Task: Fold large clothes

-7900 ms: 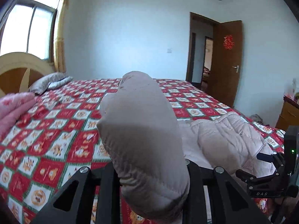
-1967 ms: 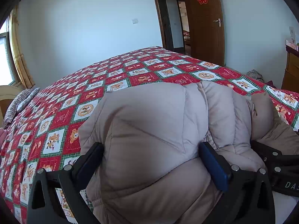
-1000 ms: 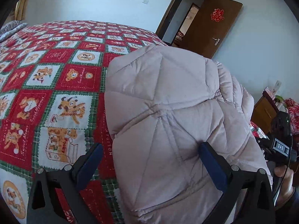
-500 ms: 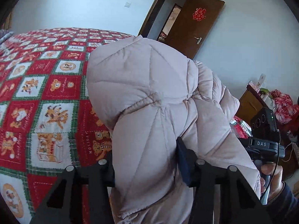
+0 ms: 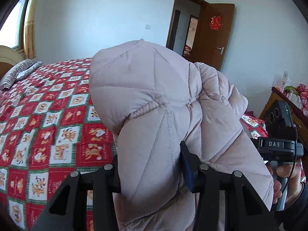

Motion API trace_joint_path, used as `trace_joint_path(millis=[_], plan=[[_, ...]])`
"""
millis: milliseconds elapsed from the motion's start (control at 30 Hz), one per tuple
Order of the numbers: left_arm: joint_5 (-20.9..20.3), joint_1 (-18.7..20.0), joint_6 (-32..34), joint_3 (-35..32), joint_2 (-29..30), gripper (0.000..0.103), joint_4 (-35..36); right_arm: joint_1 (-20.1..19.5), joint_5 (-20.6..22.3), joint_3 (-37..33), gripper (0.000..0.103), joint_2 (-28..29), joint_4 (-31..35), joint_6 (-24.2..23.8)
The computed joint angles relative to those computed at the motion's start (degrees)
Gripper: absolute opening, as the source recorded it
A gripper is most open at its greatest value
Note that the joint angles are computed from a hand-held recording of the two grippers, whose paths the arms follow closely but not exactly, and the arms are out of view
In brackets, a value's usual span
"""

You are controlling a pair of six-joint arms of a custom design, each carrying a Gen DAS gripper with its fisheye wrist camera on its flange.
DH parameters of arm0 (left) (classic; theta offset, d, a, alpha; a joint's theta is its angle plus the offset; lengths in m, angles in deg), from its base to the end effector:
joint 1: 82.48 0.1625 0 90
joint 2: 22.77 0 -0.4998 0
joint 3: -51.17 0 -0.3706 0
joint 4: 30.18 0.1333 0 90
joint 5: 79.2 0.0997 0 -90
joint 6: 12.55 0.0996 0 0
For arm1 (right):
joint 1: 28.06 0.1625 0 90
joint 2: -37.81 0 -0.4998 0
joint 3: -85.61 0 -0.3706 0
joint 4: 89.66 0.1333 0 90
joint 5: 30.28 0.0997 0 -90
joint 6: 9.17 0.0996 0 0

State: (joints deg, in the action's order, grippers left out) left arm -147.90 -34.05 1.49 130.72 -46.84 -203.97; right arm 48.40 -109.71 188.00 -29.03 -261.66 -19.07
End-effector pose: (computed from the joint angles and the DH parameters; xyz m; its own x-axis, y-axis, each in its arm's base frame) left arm -0.4028 -0.7096 0.0266 -0.6454 0.6345 -0.4253 0.7636 0.5203 -0.3825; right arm -0.0020 -0.6555 0.4114 -0.9999 -0.0158 0.0001 -0.0108 0.6772 -0.7357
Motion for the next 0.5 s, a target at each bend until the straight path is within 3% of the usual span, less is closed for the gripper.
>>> trace_joint_path(millis=[500], plan=[[6.06,4.49,-0.56,7.88,-7.76,0.046,-6.54,7.81,-0.4,-5.85,0.036,8.18,6.79,-2.21]])
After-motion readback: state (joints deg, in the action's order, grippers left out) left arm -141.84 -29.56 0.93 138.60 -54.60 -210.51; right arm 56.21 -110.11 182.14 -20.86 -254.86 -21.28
